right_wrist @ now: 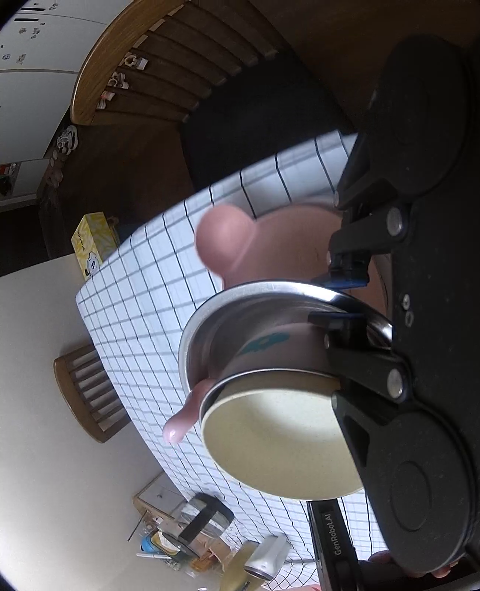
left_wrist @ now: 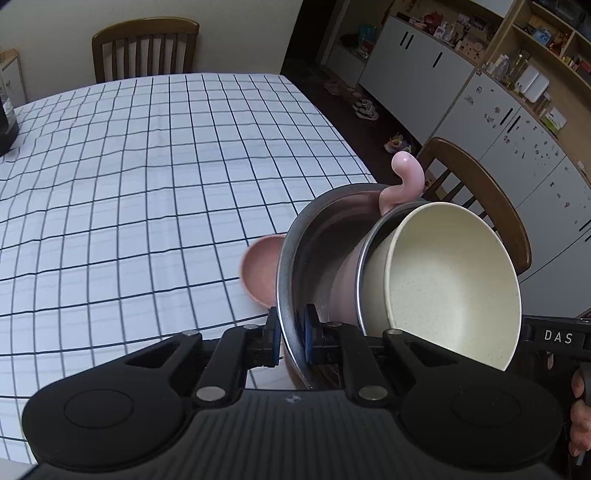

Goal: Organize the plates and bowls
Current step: 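Lift the nested bowls with both grippers and carry them onto the pink plate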

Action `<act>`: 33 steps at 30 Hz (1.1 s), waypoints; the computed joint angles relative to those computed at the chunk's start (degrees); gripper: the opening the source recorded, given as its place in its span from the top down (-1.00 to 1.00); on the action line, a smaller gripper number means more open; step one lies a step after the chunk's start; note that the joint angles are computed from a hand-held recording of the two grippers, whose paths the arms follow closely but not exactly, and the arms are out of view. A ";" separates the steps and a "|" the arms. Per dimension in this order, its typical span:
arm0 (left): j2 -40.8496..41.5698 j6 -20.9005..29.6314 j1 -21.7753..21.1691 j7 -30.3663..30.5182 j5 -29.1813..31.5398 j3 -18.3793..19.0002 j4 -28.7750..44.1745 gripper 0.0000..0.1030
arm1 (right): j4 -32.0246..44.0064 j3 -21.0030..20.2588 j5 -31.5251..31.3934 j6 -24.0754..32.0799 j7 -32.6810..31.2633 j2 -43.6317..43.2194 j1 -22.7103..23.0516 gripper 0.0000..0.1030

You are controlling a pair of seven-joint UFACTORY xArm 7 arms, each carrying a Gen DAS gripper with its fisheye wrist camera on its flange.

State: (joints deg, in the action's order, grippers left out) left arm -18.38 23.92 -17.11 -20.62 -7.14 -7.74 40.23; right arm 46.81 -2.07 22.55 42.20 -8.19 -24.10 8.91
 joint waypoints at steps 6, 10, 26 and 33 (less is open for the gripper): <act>2.89 -0.45 0.76 -5.27 3.31 -2.60 1.09 0.78 | 1.65 -2.69 1.97 1.46 -5.68 3.39 -0.95 0.75; 3.76 -1.03 0.84 -9.48 6.12 -3.81 0.60 0.78 | 2.39 -3.15 3.58 2.54 -8.99 5.03 -1.94 0.75; 7.49 -3.20 0.19 -16.83 12.47 -4.16 0.79 0.78 | 1.96 -2.11 6.23 2.63 -15.84 7.67 -4.21 0.74; 8.64 -2.68 -0.26 -16.00 12.84 -3.68 1.79 0.77 | 2.24 -1.50 5.74 2.63 -14.33 8.13 -4.80 0.73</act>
State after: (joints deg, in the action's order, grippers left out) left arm -9.74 21.23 -17.36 -36.62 5.71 -11.42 42.02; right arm 49.06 -3.56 28.29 44.83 -22.52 -15.96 4.12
